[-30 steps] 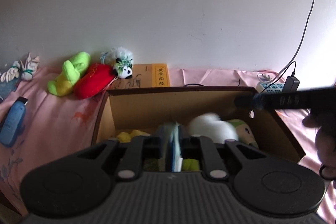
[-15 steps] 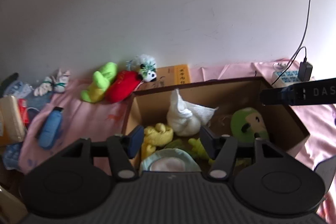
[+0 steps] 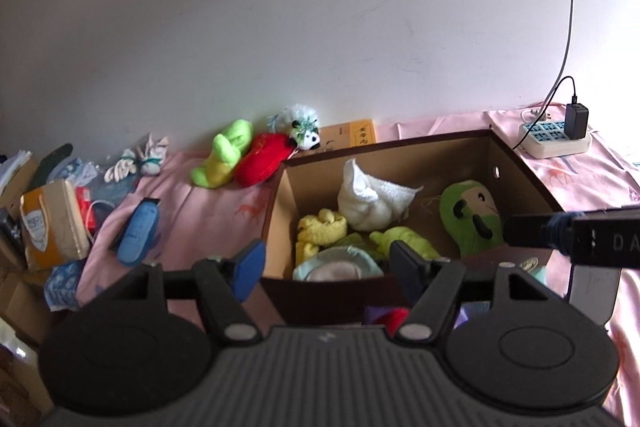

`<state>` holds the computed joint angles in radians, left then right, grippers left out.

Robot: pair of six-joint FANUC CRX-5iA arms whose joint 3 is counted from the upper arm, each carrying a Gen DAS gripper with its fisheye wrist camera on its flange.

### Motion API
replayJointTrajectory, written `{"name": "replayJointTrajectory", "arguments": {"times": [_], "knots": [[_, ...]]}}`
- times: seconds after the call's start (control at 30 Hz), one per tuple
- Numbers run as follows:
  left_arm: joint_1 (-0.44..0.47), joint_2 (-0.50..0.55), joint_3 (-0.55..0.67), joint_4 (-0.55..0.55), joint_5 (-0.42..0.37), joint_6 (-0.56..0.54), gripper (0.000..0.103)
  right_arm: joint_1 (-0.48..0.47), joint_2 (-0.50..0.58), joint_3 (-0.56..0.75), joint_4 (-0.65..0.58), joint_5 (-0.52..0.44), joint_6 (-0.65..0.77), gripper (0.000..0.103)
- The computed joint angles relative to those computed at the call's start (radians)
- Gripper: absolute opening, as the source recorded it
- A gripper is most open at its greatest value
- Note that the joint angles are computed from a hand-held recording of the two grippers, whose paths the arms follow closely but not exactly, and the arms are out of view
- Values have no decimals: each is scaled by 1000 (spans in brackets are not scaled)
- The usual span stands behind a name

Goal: Organize soft objects
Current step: 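Lift both items and drop them into the brown box, opening both grippers, then move both grippers back toward the red fluffy toy and light-blue plush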

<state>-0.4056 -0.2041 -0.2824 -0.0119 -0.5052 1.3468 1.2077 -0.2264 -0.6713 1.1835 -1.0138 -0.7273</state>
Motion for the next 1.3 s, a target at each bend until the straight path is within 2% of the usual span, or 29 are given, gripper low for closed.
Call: {"name": "replayJointTrajectory", "arguments": {"times": [0.57,0.67,0.87,1.17,1.3], "knots": [[52,-146,-99,-36,-78,78,73,152,48,-15,38,-69,-183,20],[58,-154,-110,-40,-85,88,73,163,66,-15,30,-65,-211,20],[38,-151,-101,-131,-121,174,73,166,75,-34,30,-20,-291,20],[32,-153,-110,-169,-144,222,73,202,99,-25,5,-55,-307,21],[36,-151,-117,-151,-153,218,74,205,103,-26,4,-54,-314,21]]}}
